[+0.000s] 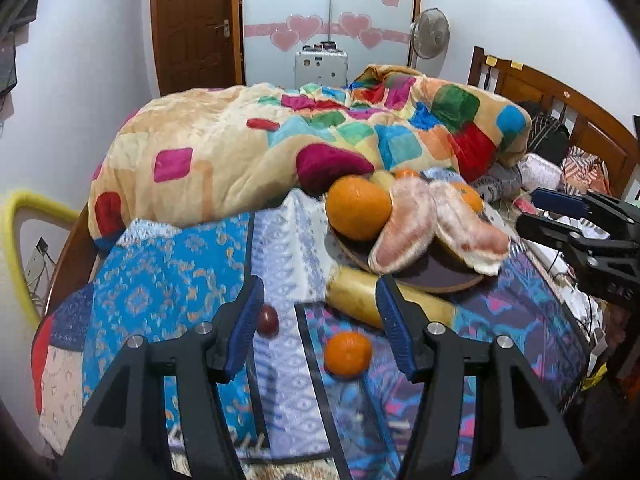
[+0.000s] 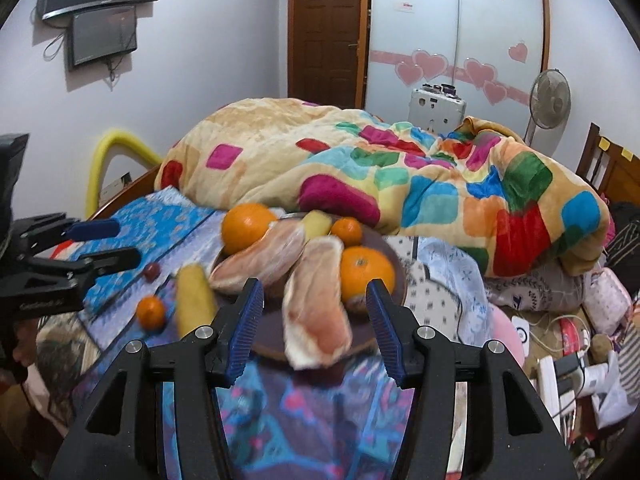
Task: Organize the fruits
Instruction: 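Grasp the yellow corn cob with the right tool while the left tool grasps a small mandarin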
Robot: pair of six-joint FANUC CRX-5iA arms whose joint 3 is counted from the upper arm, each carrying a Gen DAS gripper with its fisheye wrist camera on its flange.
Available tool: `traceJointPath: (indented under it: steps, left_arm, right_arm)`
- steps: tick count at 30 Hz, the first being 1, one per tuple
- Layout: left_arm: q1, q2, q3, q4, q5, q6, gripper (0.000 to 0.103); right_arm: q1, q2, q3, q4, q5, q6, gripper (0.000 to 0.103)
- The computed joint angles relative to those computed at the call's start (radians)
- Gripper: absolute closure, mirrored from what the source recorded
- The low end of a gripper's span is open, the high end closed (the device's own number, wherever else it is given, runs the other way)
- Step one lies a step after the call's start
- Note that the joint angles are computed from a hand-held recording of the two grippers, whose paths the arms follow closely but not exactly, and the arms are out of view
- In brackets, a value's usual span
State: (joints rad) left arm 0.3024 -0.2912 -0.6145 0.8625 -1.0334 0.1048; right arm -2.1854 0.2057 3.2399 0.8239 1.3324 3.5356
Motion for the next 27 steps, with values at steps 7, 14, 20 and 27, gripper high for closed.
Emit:
traceJointPath:
  steps: [7, 14, 20, 27]
  left_arm:
    - [0.012, -0.006, -0.020, -0.101, -0.019, 0.010, 0.045]
    - [-0.011, 0.011, -0.024, -0.159, 0.007, 0.017, 0.045]
    - [-0.027, 0.043, -0.002, -0.174, -0.008, 0.000, 0.055]
    - [-0.009, 0.067, 0.007, -0.150, -0.054, -0.012, 0.070]
  right_arm:
    - [0.031, -0.013, 0.024, -0.033, -0.030, -0.026, 0.053]
    - [-0.019, -0.055, 0.025, -0.092, -0.152, 0.032, 0.053]
    - [-0.101, -0.095, 0.030, -0.195, -0.262, 0.152, 0.054]
    - [-0.151, -0.101, 0.060, -0.265, -0.325, 0.202, 0.066]
